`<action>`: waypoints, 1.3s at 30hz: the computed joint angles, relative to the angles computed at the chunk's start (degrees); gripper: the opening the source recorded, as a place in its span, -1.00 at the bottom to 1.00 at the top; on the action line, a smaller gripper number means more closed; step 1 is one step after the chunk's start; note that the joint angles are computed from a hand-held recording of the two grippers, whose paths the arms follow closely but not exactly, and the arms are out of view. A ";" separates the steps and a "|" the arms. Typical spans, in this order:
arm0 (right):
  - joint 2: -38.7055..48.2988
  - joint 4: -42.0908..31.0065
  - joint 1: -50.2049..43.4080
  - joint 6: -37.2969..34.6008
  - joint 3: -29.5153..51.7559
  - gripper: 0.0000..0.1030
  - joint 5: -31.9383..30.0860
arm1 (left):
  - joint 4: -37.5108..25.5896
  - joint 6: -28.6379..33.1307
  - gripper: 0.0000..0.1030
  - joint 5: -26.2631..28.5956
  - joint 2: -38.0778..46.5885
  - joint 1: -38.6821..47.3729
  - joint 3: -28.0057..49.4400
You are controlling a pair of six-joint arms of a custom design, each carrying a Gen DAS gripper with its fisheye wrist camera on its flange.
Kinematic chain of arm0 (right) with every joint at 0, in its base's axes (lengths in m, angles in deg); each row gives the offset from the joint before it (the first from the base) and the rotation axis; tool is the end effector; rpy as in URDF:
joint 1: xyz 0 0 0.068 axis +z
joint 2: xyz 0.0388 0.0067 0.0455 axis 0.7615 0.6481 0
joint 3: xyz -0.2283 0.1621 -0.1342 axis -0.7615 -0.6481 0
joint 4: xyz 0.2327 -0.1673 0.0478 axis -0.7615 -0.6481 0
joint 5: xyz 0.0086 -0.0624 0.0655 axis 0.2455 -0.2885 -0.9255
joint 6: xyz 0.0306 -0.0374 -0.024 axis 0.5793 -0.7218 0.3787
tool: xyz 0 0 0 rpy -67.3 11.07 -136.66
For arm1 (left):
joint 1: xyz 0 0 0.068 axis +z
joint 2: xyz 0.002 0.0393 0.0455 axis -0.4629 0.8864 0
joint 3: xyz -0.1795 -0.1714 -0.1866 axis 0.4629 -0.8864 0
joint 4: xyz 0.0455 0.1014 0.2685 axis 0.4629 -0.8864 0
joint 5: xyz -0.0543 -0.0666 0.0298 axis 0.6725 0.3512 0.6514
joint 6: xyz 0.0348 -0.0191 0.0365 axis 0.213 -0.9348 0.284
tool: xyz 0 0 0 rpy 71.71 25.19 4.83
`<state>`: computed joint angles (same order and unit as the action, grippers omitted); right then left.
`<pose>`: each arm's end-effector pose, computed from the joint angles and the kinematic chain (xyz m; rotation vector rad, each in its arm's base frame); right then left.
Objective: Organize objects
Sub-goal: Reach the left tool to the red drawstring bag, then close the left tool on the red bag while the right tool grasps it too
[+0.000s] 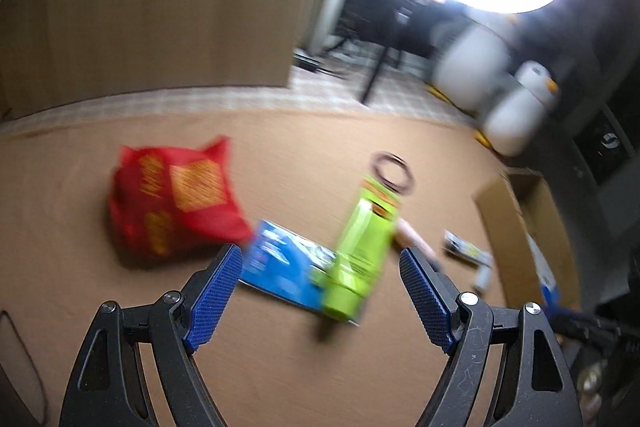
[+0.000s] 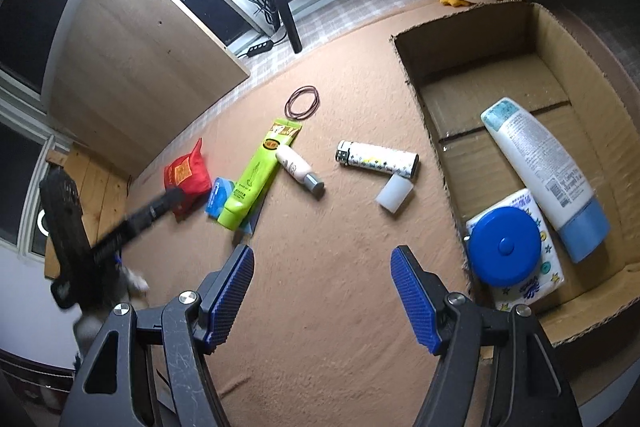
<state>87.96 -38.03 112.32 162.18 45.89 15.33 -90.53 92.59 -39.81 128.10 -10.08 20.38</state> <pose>0.0882 0.1484 0.1375 0.5869 2.5731 0.6139 0.2813 0.0710 0.1539 0.2616 2.5669 -0.4281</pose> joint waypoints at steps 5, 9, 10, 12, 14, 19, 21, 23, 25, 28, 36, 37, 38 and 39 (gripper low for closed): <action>1.06 -0.62 2.13 1.88 0.70 0.31 0.75 | 2.32 -3.31 0.62 -3.84 6.28 1.23 6.58; 1.35 -2.41 4.24 3.56 1.50 0.31 1.55 | 3.91 -5.14 0.62 -7.72 11.70 0.60 11.66; 1.39 -2.83 4.63 3.99 1.67 0.31 1.71 | 4.44 -5.43 0.62 -8.60 12.74 0.33 12.49; 1.19 -3.77 5.57 5.20 1.74 0.31 2.10 | 5.83 -6.61 0.62 -11.04 15.67 -0.48 14.49; 0.88 -4.52 6.33 6.33 1.61 0.31 2.36 | 5.84 -7.62 0.62 -12.17 18.74 -0.79 16.84; -0.28 -6.75 8.57 9.60 0.93 0.31 3.09 | 6.27 -7.99 0.62 -15.64 24.36 -1.02 20.05; -1.08 -7.71 9.08 10.56 0.49 0.31 3.29 | 5.78 -7.26 0.63 -15.43 25.78 -0.63 20.93; -1.86 -8.27 9.11 11.19 -0.07 0.31 3.35 | 6.47 -6.35 0.64 -14.82 25.77 -0.11 20.21; -2.33 -8.08 8.66 11.32 -0.60 0.31 3.04 | 6.69 -5.61 0.64 -14.28 25.54 0.30 19.51; -1.71 -6.55 7.12 9.25 -0.68 0.31 2.02 | 5.89 -4.56 0.64 -12.89 25.83 1.49 19.10; 4.77 0.67 3.05 0.54 1.97 0.31 -1.48 | 5.97 -0.64 0.54 -8.96 26.16 6.71 14.89; 5.58 1.42 2.70 -0.30 2.30 0.31 -1.88 | 5.83 -0.05 0.54 -8.25 25.79 7.38 14.23; 6.42 2.23 2.26 -1.12 2.61 0.31 -2.38 | 5.58 0.67 0.54 -7.56 25.44 8.07 13.57; 7.33 3.33 1.76 -2.03 2.88 0.31 -2.97 | 5.29 1.81 0.54 -6.83 24.80 8.97 12.42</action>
<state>95.29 -34.70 114.08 160.15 48.77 12.35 -85.24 94.40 -46.64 152.90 -1.11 32.81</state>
